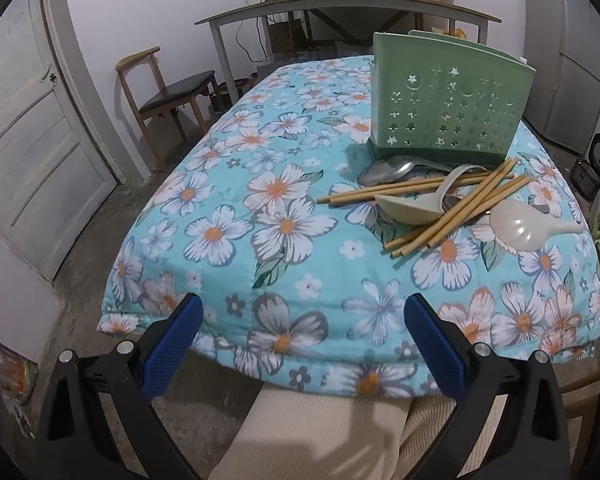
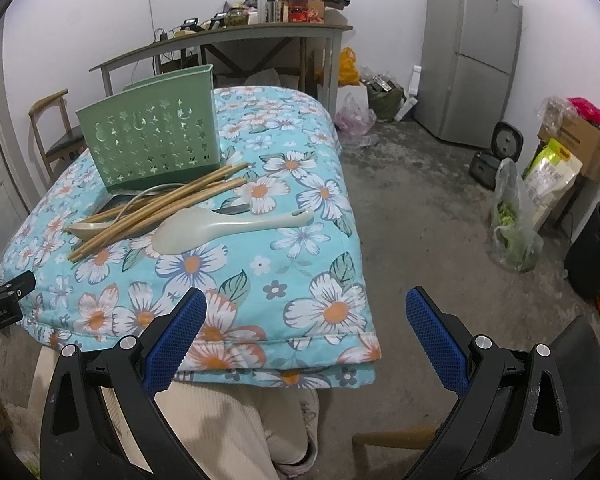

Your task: Organize utensils

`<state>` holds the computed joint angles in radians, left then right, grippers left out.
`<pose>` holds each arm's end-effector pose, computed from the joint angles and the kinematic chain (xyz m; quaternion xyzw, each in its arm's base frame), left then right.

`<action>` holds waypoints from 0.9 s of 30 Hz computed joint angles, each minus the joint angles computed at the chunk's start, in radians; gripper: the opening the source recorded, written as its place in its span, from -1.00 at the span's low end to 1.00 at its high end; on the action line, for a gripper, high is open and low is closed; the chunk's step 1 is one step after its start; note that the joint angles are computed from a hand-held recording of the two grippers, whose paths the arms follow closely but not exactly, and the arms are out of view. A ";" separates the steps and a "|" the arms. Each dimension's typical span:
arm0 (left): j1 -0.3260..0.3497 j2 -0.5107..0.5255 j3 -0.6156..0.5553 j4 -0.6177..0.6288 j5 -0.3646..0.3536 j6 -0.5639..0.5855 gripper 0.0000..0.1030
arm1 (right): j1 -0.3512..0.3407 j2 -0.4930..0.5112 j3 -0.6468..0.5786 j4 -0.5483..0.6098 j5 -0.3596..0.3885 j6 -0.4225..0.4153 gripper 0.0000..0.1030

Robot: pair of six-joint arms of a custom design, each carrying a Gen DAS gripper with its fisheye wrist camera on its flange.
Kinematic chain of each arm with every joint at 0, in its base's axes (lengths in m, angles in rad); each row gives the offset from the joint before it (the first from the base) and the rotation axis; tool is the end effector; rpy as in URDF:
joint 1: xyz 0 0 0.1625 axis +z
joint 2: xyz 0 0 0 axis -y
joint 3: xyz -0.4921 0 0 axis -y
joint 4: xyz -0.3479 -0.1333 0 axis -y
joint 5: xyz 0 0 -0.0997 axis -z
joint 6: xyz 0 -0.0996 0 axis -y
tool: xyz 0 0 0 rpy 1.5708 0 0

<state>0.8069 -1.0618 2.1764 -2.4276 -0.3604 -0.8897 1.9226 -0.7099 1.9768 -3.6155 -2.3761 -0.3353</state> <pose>-0.1688 -0.5037 0.2205 0.0217 0.8186 -0.3435 0.4599 0.2634 -0.5390 0.1721 0.1469 -0.8516 0.3518 0.3597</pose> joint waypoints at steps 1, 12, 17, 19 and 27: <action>0.007 0.004 -0.008 -0.010 -0.001 0.016 0.92 | -0.001 0.002 -0.009 0.014 0.002 0.001 0.87; 0.120 0.036 -0.081 -0.400 -0.188 0.506 0.92 | 0.004 0.066 -0.157 0.219 0.043 0.001 0.87; 0.194 0.017 -0.083 -0.651 -0.456 0.625 0.92 | -0.004 0.097 -0.219 0.342 0.088 0.032 0.87; 0.211 0.020 -0.115 -0.609 -0.480 0.598 0.92 | -0.007 0.110 -0.237 0.386 0.103 0.039 0.87; 0.251 0.026 -0.172 -0.554 -0.600 0.613 0.89 | -0.010 0.148 -0.280 0.495 0.099 0.074 0.88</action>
